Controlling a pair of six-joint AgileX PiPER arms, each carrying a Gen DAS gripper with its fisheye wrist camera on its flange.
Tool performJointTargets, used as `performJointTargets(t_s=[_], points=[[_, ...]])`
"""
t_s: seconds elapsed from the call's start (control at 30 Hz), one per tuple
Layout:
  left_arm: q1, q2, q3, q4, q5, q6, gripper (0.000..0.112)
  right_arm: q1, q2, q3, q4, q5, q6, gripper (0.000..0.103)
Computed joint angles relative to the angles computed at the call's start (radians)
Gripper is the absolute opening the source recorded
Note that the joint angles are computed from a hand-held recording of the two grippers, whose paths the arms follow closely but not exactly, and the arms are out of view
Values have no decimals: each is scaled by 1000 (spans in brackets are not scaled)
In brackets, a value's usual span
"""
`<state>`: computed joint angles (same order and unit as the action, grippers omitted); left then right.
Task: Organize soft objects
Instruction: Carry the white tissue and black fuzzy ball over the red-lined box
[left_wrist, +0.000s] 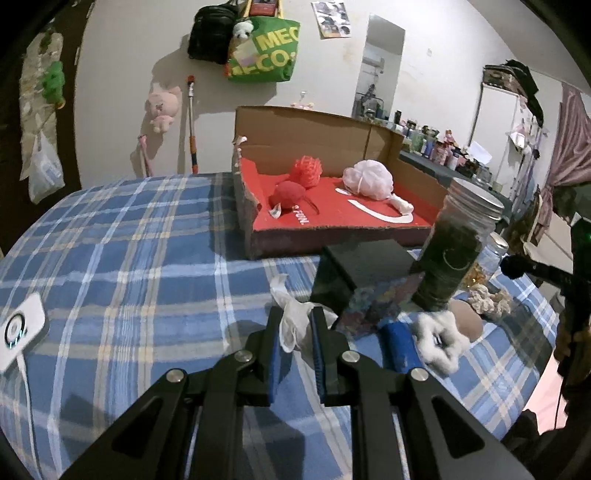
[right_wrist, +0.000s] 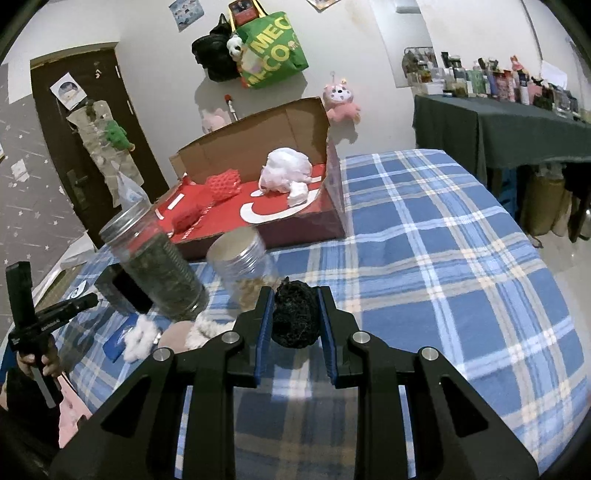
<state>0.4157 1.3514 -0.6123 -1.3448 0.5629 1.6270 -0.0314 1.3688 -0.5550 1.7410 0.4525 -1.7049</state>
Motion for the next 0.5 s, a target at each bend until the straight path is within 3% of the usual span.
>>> performJointTargets(t_s=[0.5], points=[[-31,148,-253,190,63,-145,16,-5,186,-293,-357,55,283,23]])
